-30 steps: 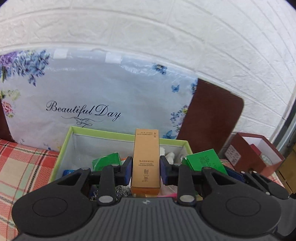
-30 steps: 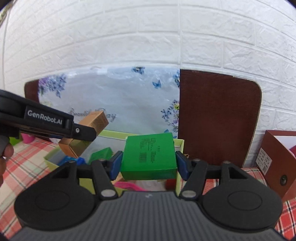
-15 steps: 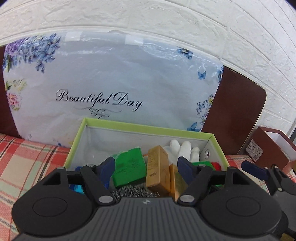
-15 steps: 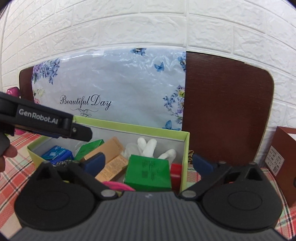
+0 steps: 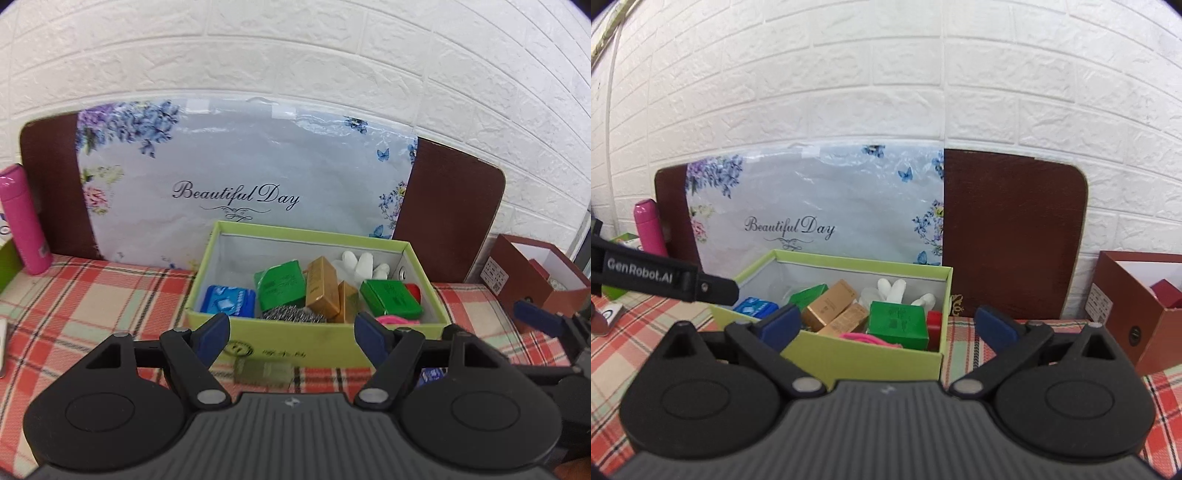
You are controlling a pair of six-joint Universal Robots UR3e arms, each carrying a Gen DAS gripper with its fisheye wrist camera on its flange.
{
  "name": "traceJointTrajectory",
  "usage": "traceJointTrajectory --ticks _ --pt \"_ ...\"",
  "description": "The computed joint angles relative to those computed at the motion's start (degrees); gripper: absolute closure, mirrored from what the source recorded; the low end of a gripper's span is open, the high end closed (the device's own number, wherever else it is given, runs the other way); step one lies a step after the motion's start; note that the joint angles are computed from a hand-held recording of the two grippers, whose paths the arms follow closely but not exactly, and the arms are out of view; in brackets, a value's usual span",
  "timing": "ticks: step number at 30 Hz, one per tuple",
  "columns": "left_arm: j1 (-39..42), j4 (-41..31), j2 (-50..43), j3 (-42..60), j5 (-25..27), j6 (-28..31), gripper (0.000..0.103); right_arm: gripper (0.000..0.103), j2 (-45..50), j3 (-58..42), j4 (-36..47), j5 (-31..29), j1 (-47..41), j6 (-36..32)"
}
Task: Organize objects
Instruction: 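Withdraw both tools and reach toward the olive box and blue medicine box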
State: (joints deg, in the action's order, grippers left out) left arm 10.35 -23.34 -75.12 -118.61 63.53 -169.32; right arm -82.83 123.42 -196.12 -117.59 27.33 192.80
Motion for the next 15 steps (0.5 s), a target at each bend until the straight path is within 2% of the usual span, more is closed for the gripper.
traceJointTrajectory --ticks 9,15 --pt "11.39 -13.70 22.74 -13.10 -7.38 8.10 0.025 0.000 -6.37 5.25 5.94 -11.64 13.53 10.76" --pt "18.26 -24.97 33.55 -17.63 -10.23 13.37 0.025 0.000 -6.38 7.52 8.83 -15.88 20.62 19.50"
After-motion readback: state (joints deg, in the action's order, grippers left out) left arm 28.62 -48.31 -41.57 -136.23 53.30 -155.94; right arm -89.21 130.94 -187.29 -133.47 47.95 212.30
